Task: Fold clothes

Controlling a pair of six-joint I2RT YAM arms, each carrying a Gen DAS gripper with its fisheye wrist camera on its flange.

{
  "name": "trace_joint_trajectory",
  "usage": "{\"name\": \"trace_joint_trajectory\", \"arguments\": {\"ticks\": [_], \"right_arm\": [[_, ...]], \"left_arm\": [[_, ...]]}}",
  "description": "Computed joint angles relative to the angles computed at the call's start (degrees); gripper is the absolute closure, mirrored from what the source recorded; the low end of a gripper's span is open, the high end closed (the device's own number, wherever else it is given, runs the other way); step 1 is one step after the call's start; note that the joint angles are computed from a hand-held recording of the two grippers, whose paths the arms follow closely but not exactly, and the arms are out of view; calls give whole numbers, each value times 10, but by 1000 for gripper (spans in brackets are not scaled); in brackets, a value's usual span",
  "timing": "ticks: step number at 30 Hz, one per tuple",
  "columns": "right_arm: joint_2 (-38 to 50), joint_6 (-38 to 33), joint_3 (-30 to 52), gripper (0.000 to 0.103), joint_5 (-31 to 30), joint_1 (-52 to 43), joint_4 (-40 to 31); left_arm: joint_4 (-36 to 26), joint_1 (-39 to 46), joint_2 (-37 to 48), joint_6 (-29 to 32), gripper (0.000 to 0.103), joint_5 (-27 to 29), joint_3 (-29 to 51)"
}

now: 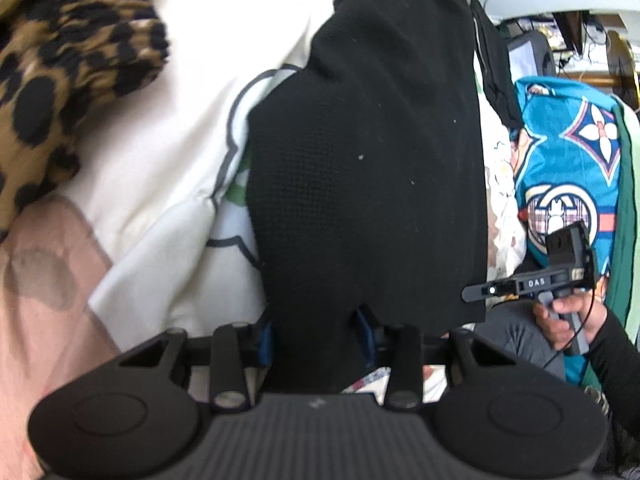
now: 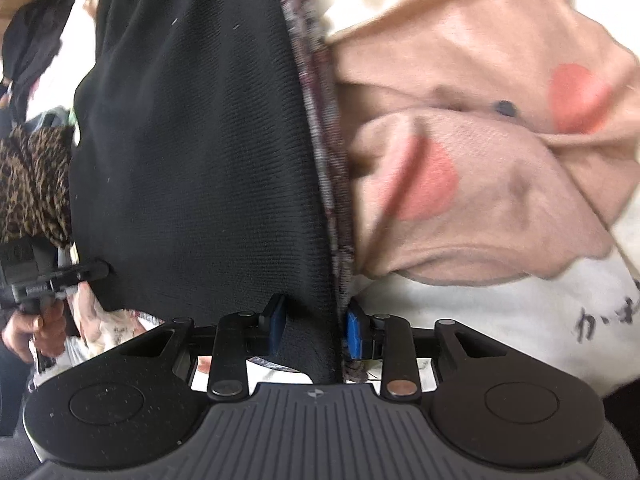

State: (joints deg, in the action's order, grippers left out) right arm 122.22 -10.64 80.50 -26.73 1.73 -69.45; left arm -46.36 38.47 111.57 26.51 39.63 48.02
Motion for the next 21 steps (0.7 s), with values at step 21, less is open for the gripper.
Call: {"name": "trace_joint_trajectory", "arguments": {"ticks": [21], "right_arm": [[-61, -36, -32, 101, -37, -17, 3]], "left_arm": [[-2, -47, -86, -38, 95, -41, -13]]}}
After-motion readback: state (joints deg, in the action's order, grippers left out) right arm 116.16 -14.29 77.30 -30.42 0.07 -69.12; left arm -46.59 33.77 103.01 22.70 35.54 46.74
